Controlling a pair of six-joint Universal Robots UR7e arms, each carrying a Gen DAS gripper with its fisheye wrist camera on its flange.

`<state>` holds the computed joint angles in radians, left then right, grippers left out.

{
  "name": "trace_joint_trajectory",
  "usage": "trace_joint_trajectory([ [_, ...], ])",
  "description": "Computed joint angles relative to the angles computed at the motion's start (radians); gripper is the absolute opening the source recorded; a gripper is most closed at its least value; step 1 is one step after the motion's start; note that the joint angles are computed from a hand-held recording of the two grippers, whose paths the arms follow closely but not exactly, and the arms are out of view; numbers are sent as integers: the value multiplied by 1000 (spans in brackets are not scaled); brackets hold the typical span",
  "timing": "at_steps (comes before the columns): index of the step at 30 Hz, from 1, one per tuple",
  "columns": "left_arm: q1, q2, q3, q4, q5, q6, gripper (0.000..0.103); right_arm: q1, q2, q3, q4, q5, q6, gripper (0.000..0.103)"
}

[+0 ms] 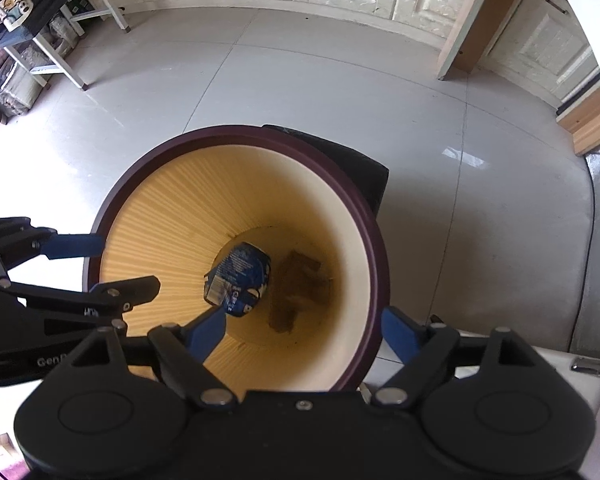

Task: Collect trash
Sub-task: 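Open the left tool dropping the can while the right tool drops the cardboard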

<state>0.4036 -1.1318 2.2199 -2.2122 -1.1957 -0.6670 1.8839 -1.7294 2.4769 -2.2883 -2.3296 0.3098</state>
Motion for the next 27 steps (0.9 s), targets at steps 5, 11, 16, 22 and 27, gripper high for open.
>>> trace_joint_trajectory([
  [5,-4,-14,0,15,10,-15,81,5,-9,6,-3,5,-6,86],
  [11,-25,-38,-4,60,29,-38,91,18,-61,10,26,10,31,92],
  [16,-43,-78,-1,111,40,-77,102,55,-93,7,85,-51,116,98],
  [22,-68,-145,5,172,54,-125,103,120,-130,-1,164,-96,196,103],
  [27,-105,-193,1,223,59,-161,103,193,-154,-18,262,-93,291,103],
])
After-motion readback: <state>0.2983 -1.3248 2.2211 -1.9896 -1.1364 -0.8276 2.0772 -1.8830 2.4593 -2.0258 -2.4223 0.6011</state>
